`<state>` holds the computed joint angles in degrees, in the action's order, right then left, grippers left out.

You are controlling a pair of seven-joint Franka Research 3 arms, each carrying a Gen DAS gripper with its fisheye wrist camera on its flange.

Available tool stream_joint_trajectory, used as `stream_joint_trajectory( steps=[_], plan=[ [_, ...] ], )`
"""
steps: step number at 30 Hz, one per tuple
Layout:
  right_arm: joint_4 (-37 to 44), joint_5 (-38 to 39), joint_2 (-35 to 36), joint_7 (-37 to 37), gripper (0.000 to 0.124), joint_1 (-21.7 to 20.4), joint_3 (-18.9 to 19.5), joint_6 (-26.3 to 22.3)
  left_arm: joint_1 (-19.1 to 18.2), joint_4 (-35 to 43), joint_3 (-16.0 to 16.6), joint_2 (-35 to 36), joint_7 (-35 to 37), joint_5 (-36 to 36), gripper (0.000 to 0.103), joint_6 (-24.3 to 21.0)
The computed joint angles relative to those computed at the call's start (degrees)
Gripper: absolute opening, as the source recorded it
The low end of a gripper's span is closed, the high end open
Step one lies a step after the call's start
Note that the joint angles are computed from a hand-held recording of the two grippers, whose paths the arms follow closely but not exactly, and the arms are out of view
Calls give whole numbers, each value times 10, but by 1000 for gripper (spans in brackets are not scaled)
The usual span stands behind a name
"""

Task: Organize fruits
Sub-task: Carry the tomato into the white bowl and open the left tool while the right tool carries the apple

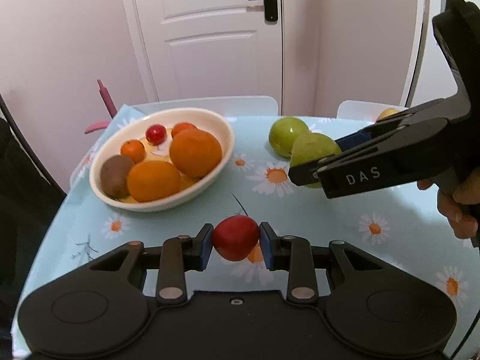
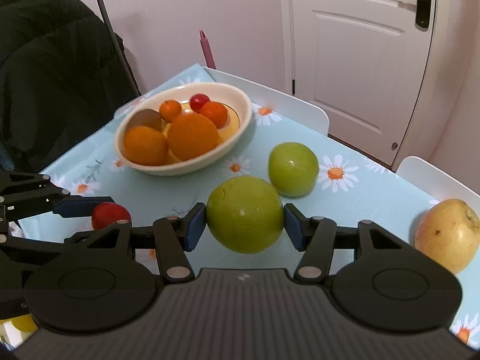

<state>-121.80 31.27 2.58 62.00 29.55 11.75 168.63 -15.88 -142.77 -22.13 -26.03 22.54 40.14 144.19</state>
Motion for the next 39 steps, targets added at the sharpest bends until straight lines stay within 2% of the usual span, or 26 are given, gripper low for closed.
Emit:
stream_joint_trajectory(
  steps=[3,7,14,19,25,31,39],
  plan=[
    [-6,-36,-15,51,71,7,-1,3,-6,-8,11,-22,22,-6,37,4],
    [-3,-120,-24,156,71,13,-2,5,-4,-20,28,-52,61,-19,37,16],
    [36,-303,-10,359,71,18,-7,-1,17,-41,62,-93,139,-48,37,56],
    [91,-426,22,489,71,37,-24,-20,44,-51,89,-102,206,-69,37,96],
    [161,-518,66,591,71,72,-52,-46,73,-57,119,-93,288,-100,37,143],
    [232,-573,114,659,71,106,-80,-77,92,-45,150,-56,374,-139,37,187],
    [314,-593,178,695,71,135,-107,-107,118,-3,166,29,458,-180,37,235]
  ],
)
